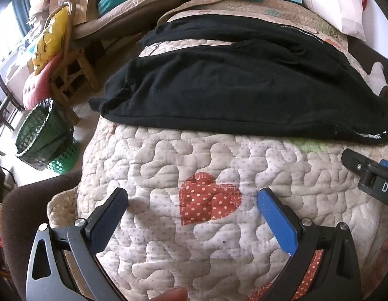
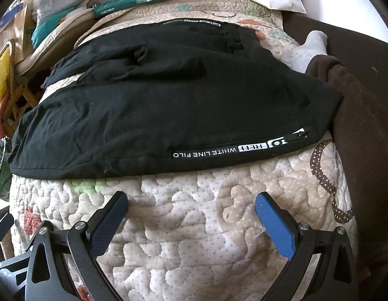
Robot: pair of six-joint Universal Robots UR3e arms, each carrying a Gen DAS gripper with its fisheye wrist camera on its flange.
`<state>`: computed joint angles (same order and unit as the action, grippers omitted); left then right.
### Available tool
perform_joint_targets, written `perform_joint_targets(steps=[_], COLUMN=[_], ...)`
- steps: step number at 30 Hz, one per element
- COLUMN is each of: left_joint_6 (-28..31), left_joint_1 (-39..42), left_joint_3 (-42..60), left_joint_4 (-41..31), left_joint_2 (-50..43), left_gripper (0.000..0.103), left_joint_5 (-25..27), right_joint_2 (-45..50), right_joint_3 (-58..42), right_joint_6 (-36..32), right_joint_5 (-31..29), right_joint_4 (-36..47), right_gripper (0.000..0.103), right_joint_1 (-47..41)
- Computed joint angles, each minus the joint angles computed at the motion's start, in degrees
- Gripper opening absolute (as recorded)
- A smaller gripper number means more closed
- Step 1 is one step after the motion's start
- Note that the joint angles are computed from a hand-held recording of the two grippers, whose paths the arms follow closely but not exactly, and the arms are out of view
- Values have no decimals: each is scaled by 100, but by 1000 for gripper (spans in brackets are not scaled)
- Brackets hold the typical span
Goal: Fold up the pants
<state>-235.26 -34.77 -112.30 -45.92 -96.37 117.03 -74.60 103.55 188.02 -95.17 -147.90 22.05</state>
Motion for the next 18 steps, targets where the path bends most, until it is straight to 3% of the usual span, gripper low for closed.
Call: perform_joint_targets(steps=[5,18], left_joint_6=[-29,-516], left_joint_1=[87,-445], left_joint_3=[-436,-297], left_joint_4=[510,592], left_joint_2=[188,-161], left_gripper=[103,103], left_joint_5=[-153,530], right_joint_2=[62,97], right_joint_3=[144,143], right_joint_6=[16,6], right_joint_5=[184,32], right_joint_4=[-373,-347], right_gripper=[103,103], right_joint_1=[-65,-18])
